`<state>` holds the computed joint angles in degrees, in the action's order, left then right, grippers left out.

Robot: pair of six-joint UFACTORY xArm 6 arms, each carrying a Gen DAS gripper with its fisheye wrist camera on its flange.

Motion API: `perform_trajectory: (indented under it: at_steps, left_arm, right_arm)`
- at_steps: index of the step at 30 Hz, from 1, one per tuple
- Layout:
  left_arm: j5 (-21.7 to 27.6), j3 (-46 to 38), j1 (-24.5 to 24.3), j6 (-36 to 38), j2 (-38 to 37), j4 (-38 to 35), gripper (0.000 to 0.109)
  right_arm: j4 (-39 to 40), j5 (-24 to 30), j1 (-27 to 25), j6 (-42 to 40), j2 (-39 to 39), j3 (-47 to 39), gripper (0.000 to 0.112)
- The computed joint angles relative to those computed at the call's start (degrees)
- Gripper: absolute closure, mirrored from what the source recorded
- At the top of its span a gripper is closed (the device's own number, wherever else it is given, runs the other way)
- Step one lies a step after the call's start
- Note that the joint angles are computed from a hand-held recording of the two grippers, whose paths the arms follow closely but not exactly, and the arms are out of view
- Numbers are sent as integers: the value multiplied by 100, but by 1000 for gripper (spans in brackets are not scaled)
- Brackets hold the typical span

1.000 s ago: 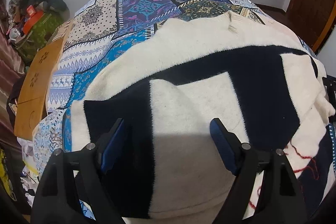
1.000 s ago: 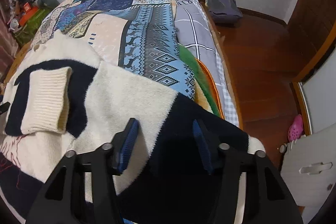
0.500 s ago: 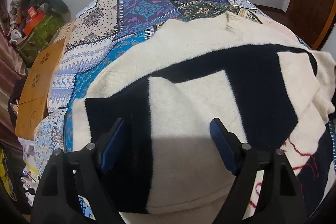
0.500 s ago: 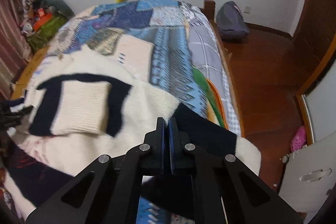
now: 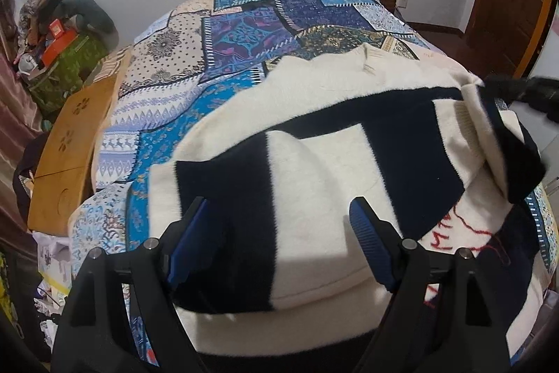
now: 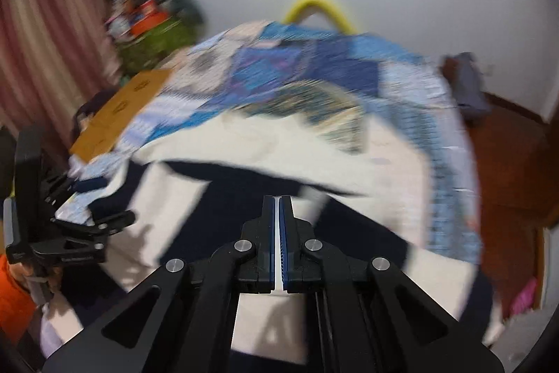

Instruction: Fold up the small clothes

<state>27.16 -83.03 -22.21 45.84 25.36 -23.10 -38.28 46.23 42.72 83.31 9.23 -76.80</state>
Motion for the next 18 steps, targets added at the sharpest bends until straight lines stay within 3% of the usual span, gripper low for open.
perform_trajectory:
  at_steps: [4, 7, 8, 10, 12, 18]
  left_arm:
    - [88, 12, 88, -38, -76, -45, 27]
    - [180, -1, 112, -50, -118, -153, 27]
    - [187, 3, 105, -63, -131, -165, 27]
    - [174, 44, 69, -76, -176, -200, 27]
    - [173, 97, 17, -52, -224, -263, 27]
    - [152, 193, -171, -76, -264, -278, 27]
  right_arm:
    - [514, 34, 22, -691, 635, -620, 108]
    - [341, 243, 121, -518, 391, -422, 98]
    - [178, 352, 163, -277, 153, -199, 94]
    - [-155, 640, 286, 316, -393, 303, 75]
    - [-303, 1171, 422, 816, -1017, 877, 68]
    - [378, 2331, 596, 1453, -2365, 2394, 64]
